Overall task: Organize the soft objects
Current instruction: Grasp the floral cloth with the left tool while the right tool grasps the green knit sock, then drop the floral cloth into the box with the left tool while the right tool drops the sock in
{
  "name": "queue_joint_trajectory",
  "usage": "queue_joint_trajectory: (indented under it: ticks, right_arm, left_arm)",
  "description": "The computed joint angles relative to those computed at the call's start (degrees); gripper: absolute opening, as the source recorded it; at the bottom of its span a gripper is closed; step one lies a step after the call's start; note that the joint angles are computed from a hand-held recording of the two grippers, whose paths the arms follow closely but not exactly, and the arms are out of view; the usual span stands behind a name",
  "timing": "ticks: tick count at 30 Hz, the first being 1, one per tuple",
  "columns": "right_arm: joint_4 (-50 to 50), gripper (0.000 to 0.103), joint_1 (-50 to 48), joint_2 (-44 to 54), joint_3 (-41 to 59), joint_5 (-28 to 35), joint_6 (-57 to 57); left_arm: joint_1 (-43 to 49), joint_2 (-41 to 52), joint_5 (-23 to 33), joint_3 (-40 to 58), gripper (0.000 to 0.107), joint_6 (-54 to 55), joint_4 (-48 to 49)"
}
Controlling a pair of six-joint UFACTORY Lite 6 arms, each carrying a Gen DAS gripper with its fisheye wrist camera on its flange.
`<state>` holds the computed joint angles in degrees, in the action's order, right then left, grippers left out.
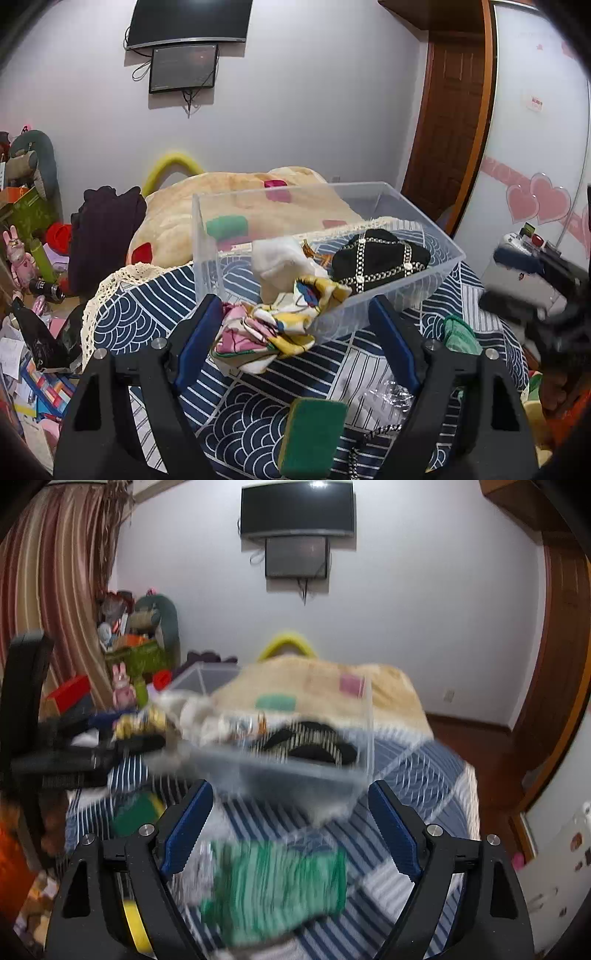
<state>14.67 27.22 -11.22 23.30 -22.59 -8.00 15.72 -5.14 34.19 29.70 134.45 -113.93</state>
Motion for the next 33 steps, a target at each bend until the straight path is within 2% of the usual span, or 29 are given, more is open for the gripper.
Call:
queue_joint_trajectory:
  ticks: [2,4,6,7,8,9,10,11,12,13,16,20,26,33]
  right_arm:
    - [1.7,0.084,0.9,1.1,-1.3,-0.5,-0.5]
    - [-1.1,0.084,0.5,3.0,-2.3,-1.2,2.8]
    - [-7.7,0.084,-1.2,5.3,-2.7,-1.5,9.0]
    - [-13.5,0.083,-2.8,6.8,-2.6,-2.0,13.9]
    - [-17.5,0.080,-4.1,7.7,-2.6,-2.5,17.3]
    - [-20.2,0.074,-5.0,8.9,-2.2,-2.9,19.8]
    - [-24.8,0.058,-6.4,9.7,-1.9,-3.2,23.4]
    - [-29.6,0.047,-7.6,10.4,-1.4,-3.4,27.1]
    - [-33.3,0.043,-8.3,10.4,-1.4,-3.6,30.0]
    - [-34.9,0.034,-8.4,10.1,-1.7,-4.3,31.0]
    - [-27.3,0.026,-5.7,6.4,-4.1,-4.3,24.5]
    - [-24.7,0.021,-4.9,0.5,-7.0,-4.4,22.7]
    - [-23.2,0.020,-5.4,-6.7,-6.3,-1.3,21.7]
    - [-16.2,0.020,-4.4,-3.8,1.8,-2.0,15.3]
  left_arm:
    - [-0.6,-0.6,-0.3,-1.1,0.077,3.6,-3.3]
    - [-1.0,-0.7,-0.5,-1.7,0.069,5.6,-5.1]
    - [-1.0,-0.5,-0.6,-1.7,0.062,6.2,-5.5]
    - [-0.9,-0.3,-0.6,-1.5,0.056,6.4,-5.7]
    - [-0.6,0.1,-0.6,-1.1,0.051,6.4,-5.3]
    - [-0.4,0.9,-0.7,-0.4,0.045,6.2,-5.1]
    - [-0.1,1.4,-0.6,-0.1,0.038,6.4,-5.4]
    - [0.3,1.5,-0.4,-0.2,0.035,6.8,-5.8]
    - [0.8,1.5,-0.3,-0.1,0.029,6.7,-5.7]
    - [1.4,1.7,0.0,0.1,0.022,5.9,-4.8]
    - [3.4,1.4,1.6,0.5,0.014,2.3,-0.9]
    - [4.8,-2.2,3.4,-1.5,0.013,1.5,0.8]
    - [3.9,-9.6,3.9,-3.2,0.013,-3.3,3.9]
    - [1.2,-13.1,2.5,-0.7,0.013,-6.1,2.9]
